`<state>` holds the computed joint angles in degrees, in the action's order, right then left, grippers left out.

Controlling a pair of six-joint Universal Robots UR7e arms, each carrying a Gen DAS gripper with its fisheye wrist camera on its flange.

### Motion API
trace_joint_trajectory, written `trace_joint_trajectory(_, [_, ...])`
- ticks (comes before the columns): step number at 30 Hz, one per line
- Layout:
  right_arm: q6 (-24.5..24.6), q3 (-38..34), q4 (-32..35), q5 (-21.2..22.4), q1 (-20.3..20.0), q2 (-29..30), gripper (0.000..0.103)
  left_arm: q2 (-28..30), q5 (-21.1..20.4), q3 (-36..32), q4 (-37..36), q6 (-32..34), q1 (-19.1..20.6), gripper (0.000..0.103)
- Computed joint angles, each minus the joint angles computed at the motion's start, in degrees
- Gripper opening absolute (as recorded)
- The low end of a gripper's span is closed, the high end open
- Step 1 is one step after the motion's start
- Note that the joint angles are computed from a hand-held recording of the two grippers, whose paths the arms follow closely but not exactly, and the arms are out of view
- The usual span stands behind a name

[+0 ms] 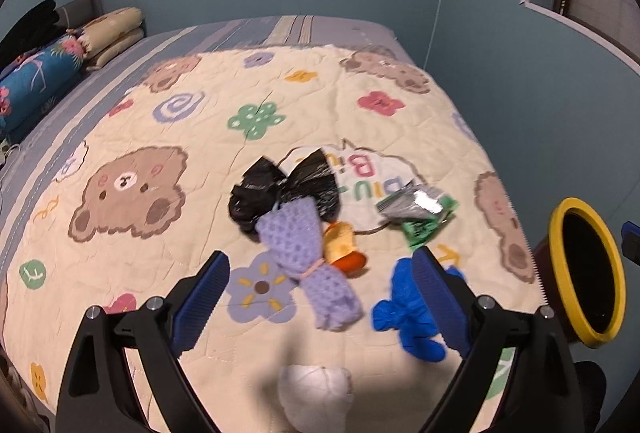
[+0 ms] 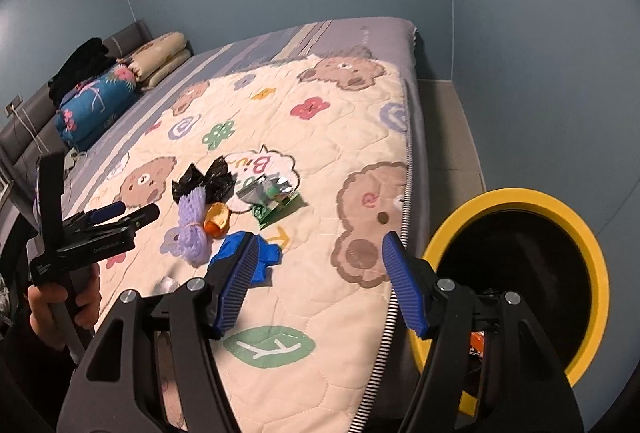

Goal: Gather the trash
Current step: 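Move both open tools back over the remaining items on the bed, then grasp the lavender mesh net with the left tool while the right tool grasps the blue glove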

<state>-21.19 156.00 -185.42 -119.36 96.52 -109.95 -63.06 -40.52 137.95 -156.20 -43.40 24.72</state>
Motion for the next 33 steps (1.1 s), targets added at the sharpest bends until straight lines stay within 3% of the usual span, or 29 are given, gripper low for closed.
trace_joint_trajectory(14, [-1.0,-0.4,-7.9,1.26,-1.23,14.25,0.061,2.03,-0.64,0.13,-2.24,-0.34,6.83,0.089])
trace_joint_trajectory(26, [-2.74,-3.21,-15.79,1.54,-1.55,32.13,0.061,4.71,-2.34,-1.28,-6.29,0.84,12.14,0.089])
trace_joint_trajectory(33, [-3.35,-5.83,-18.02,0.76,-2.16,39.59,0.061,6.72,-3.18,-2.46,-8.86,2.8,14.37,0.089])
